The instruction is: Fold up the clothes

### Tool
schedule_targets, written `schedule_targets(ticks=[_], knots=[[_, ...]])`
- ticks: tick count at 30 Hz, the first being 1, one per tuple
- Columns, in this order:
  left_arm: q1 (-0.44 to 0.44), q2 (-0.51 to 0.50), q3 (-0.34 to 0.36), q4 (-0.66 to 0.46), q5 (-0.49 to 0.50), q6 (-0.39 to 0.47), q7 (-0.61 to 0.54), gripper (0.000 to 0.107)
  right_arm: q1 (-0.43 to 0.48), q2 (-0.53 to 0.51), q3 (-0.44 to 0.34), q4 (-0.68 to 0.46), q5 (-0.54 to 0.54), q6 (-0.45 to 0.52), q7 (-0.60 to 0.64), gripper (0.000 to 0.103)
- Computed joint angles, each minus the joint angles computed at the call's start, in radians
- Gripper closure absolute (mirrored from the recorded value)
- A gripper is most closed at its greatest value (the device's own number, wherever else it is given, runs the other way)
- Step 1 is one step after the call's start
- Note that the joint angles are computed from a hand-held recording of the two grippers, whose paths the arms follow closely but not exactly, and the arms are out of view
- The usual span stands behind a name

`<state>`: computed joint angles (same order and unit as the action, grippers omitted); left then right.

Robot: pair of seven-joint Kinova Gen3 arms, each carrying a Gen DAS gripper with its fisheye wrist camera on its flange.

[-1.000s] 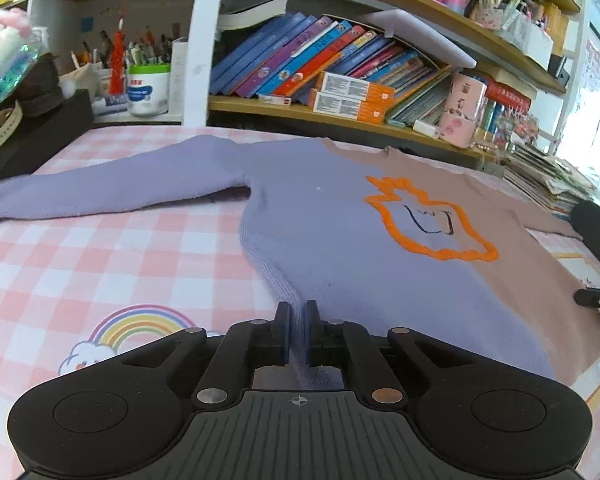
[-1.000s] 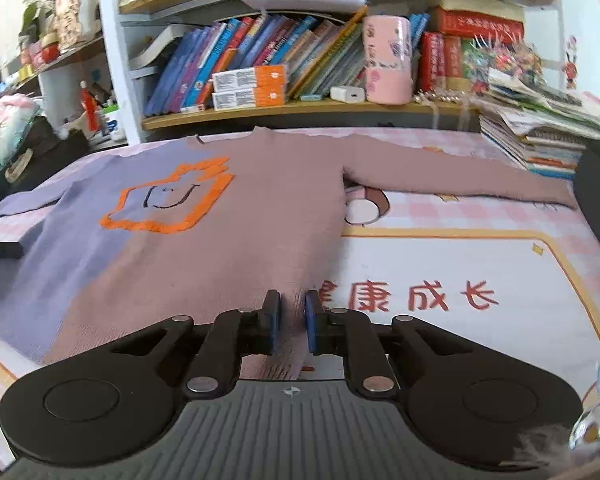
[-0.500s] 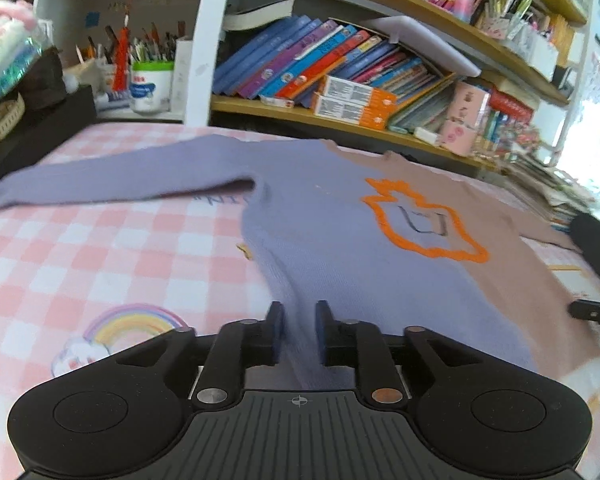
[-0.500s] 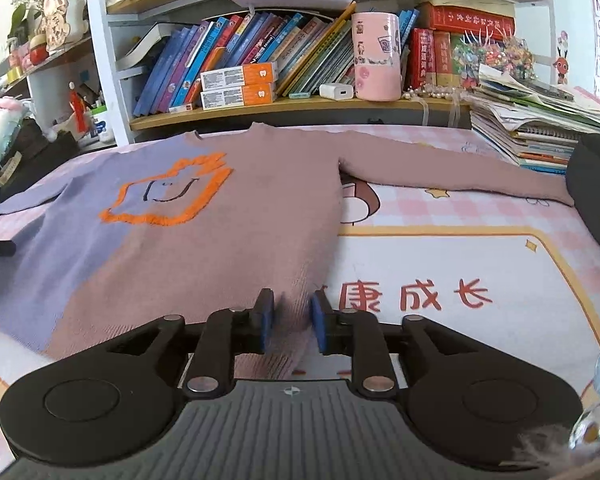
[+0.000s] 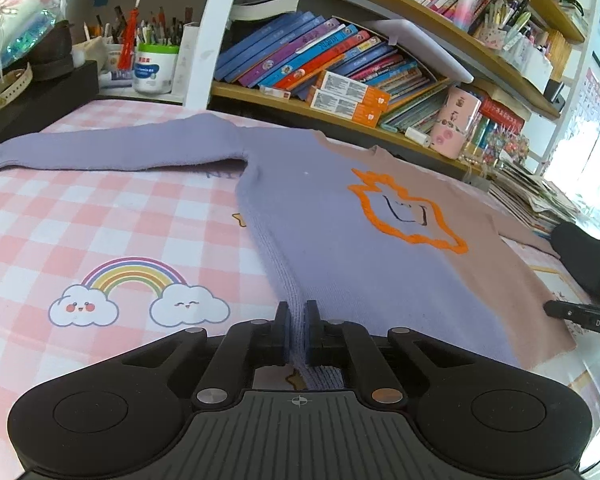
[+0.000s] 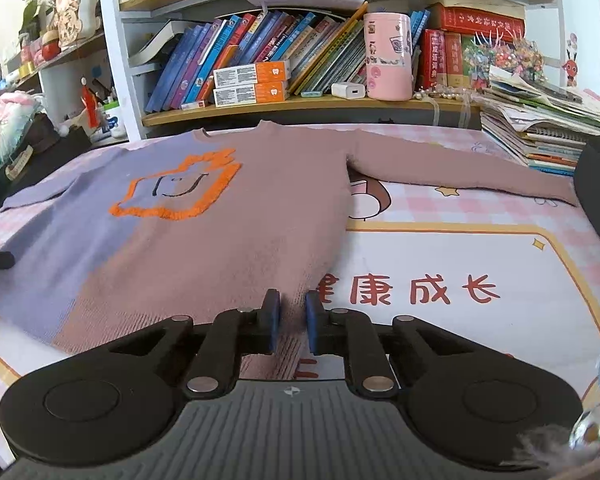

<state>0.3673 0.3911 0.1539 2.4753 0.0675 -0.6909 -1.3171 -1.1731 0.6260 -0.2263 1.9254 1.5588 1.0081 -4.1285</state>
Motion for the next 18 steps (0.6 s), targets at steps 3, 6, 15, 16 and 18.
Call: schedule_targets(ticks=[3,6,15,16,18], knots=[[0.004,-0.001,-0.006,-0.011,0.008,0.013,-0.01,0.103,0.004,-0.004,-0.002,0.009,0.008,-0.006,-0.013,0.09],[0.003,0.004,-0.005,-0.01,0.01,0.003,-0.008,0.103,0.001,-0.002,-0.005,0.005,0.0,-0.001,-0.006,0.09],[0.019,0.005,-0.015,-0.002,0.027,-0.012,-0.032,0.102,-0.009,0.005,0.002,-0.007,-0.012,0.008,0.01,0.09],[0.033,0.003,-0.021,-0.004,0.046,-0.009,-0.049,0.101,-0.011,0.006,0.003,-0.01,-0.016,0.011,0.017,0.089],[0.069,-0.002,-0.035,-0.004,0.097,-0.012,-0.09,0.1,-0.014,0.008,0.005,-0.012,-0.02,0.014,0.023,0.087]])
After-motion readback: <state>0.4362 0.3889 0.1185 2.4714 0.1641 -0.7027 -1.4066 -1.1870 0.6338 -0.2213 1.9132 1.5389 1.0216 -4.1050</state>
